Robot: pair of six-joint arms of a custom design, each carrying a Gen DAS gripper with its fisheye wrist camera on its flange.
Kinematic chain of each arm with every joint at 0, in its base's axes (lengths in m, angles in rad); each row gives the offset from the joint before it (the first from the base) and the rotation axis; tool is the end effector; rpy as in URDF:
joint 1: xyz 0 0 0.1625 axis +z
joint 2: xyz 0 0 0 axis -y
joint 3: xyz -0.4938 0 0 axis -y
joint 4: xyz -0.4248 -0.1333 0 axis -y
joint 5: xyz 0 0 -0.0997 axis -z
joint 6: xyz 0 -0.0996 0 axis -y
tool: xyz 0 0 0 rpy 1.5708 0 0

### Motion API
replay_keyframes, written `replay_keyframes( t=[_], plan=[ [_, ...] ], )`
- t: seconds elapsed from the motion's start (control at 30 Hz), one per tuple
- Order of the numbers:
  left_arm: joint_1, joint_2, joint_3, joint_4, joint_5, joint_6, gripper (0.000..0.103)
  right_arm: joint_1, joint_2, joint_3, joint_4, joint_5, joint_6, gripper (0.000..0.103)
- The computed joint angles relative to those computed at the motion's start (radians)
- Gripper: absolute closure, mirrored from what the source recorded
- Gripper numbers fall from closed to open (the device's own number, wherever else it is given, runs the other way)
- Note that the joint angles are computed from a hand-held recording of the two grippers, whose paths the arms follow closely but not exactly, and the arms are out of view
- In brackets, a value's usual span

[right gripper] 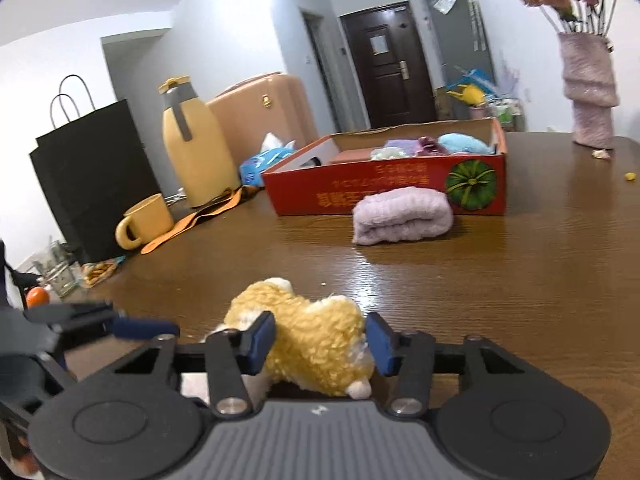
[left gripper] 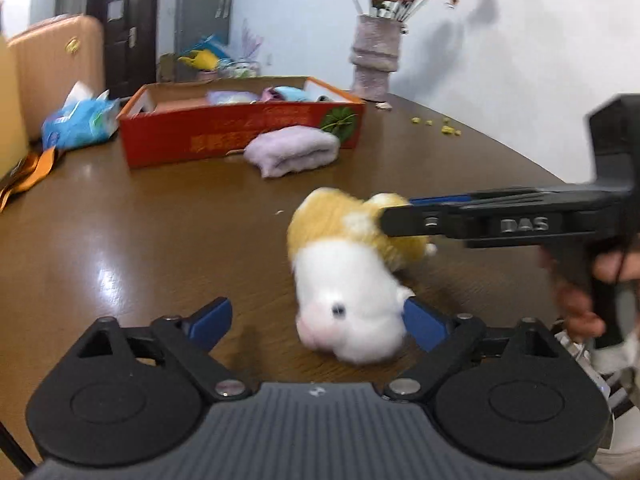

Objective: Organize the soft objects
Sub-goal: 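Close the left gripper on the plush sheep while the right gripper grips it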

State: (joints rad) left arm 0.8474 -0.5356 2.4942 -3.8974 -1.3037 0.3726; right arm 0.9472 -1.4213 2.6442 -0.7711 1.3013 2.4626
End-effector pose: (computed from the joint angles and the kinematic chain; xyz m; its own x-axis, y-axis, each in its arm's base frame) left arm -0.1396 -0.3992 -0.0325 -0.5071 0.7830 -0.3603 0.8613 0.4449 -0.2454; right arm -0.0228 -0.3054 0.1198 -0.8779 0.0641 0.4745 -0.3808 0.5072 -0.7731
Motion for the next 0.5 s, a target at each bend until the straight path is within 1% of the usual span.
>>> replay_keyframes(
  t=[0.03, 0.07, 0.1, 0.13, 0.17, 0.27, 0.3, 0.33, 0.4, 0.43, 0.5],
  plan=[
    [0.003, 0.008, -0.001, -0.022, 0.019, -0.011, 0.023, 0.007, 0.001, 0.010, -0.016, 0.022, 0.000, 0.065],
    [0.008, 0.013, -0.005, -0.044, 0.053, -0.025, 0.027, 0.007, 0.000, 0.017, -0.018, 0.032, -0.003, 0.068],
    [0.014, 0.013, -0.011, -0.056, 0.078, -0.041, 0.033, 0.001, -0.001, 0.018, 0.004, 0.028, -0.005, 0.069],
    [0.022, 0.014, -0.014, -0.074, 0.089, -0.054, 0.037, -0.012, -0.001, 0.025, 0.016, 0.008, -0.015, 0.070],
    [0.045, 0.005, -0.019, -0.089, 0.065, -0.057, 0.037, -0.024, 0.001, 0.035, 0.011, -0.012, -0.024, 0.070],
    [0.104, -0.034, -0.029, -0.075, -0.061, -0.083, 0.035, -0.025, 0.021, 0.066, -0.071, -0.031, -0.025, 0.068],
    [0.115, -0.036, -0.033, -0.077, -0.090, -0.084, 0.035, -0.017, 0.033, 0.069, -0.101, -0.030, -0.018, 0.061],
    [0.123, -0.028, -0.039, -0.094, -0.108, -0.078, 0.034, -0.004, 0.043, 0.066, -0.112, -0.019, -0.010, 0.057],
    [0.117, 0.001, -0.066, -0.125, -0.090, -0.064, 0.033, 0.044, 0.074, 0.047, -0.122, 0.026, -0.004, 0.047],
    [0.120, 0.006, -0.077, -0.127, -0.085, -0.055, 0.033, 0.061, 0.091, 0.039, -0.132, 0.042, -0.009, 0.046],
    [0.138, -0.004, -0.097, -0.081, -0.114, -0.059, 0.033, 0.096, 0.131, 0.029, -0.184, 0.085, -0.016, 0.046]
  ],
)
